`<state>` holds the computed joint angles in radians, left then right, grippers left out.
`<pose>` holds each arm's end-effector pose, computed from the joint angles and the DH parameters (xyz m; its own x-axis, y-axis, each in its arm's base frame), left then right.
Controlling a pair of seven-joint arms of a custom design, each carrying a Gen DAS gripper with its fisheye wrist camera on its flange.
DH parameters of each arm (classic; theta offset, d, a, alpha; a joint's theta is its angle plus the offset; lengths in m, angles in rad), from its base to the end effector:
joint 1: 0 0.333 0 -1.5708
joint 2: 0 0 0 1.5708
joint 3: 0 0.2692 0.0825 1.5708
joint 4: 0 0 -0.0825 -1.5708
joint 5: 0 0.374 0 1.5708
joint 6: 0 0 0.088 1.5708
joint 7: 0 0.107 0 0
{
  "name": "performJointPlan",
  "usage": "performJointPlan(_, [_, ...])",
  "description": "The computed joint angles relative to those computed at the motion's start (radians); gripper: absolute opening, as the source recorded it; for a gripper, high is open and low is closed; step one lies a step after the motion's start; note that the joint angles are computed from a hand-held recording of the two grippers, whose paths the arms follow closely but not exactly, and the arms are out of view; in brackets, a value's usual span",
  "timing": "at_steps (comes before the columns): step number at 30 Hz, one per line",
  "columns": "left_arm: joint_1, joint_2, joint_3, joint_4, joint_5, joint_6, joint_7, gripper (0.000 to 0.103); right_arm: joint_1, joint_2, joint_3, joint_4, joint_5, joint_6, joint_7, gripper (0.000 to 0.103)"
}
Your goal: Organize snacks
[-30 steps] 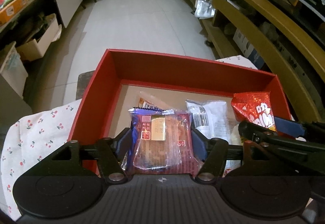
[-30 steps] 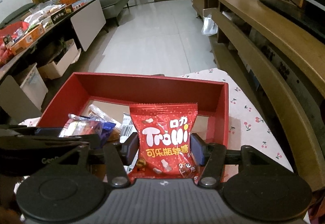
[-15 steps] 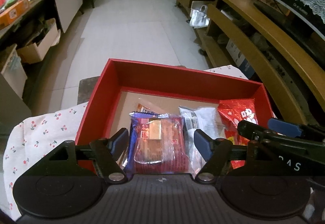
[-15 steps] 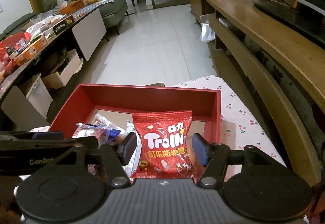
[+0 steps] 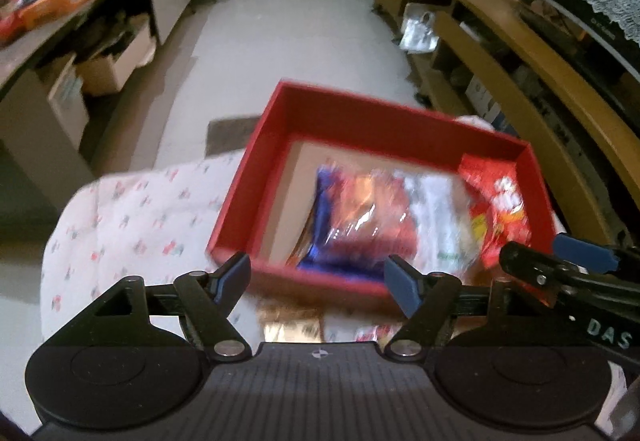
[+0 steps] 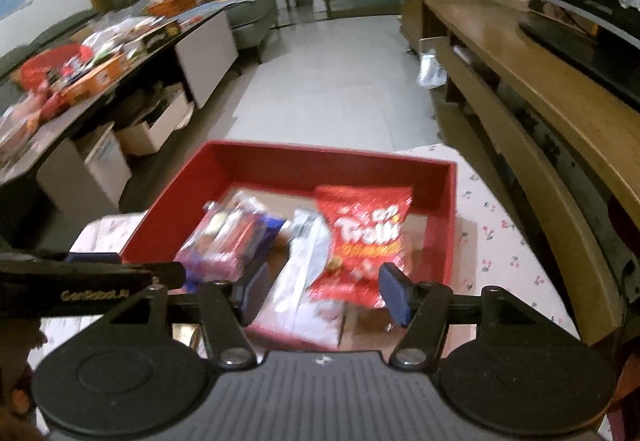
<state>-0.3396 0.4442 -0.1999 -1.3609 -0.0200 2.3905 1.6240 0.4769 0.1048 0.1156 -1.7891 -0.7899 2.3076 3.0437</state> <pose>0.6180 -0.3382 0.4984 -0.5299 -0.8447 0.0750 -0.7231 0.4039 -0.5603 0.5206 0.3304 0.4949 -0.3833 -0.9107 -0.1536 -0.6245 0.3781 -0.6834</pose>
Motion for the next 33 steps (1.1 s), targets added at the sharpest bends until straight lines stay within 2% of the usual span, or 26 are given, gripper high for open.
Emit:
performJointPlan(4, [0.018,-0.045,-0.002,-0.075,-0.018,-0.002,0.008,0.079,0.019,-0.005,0.018,-0.006,0.013,0.0,-0.019,0.064])
performJointPlan(8, [0.005,-0.04,0.015,-0.098,0.029,-0.022,-0.022,0.08,0.03,-0.015,0.026,-0.022,0.038,0.004,-0.024,0.065])
performJointPlan(12, [0.004,0.016,0.016,-0.042,0.036,-0.092,-0.052,0.077,0.032,-0.006,0.028,-0.021,0.062,0.013,-0.044,0.067])
performJointPlan(15, [-0.004,0.051,0.019,-0.005,0.04,-0.102,-0.076,0.077,0.03,0.005,0.025,-0.017,0.092,0.035,-0.07,0.067])
performJointPlan(20, [-0.033,0.076,0.041,0.01,0.1,-0.071,-0.112,0.069,0.026,0.01,0.019,-0.024,0.128,0.054,-0.09,0.067])
performJointPlan(22, [-0.038,0.061,0.046,-0.014,0.125,-0.057,-0.116,0.061,0.024,0.013,0.018,-0.026,0.145,0.056,-0.097,0.067])
performJointPlan(28, [-0.015,0.017,0.028,-0.072,0.116,-0.063,-0.07,0.049,0.012,0.033,0.014,-0.032,0.236,0.095,-0.128,0.067])
performJointPlan(33, [0.002,-0.029,0.022,-0.129,0.102,-0.062,-0.043,0.047,0.017,0.091,0.007,0.023,0.27,0.081,-0.159,0.067])
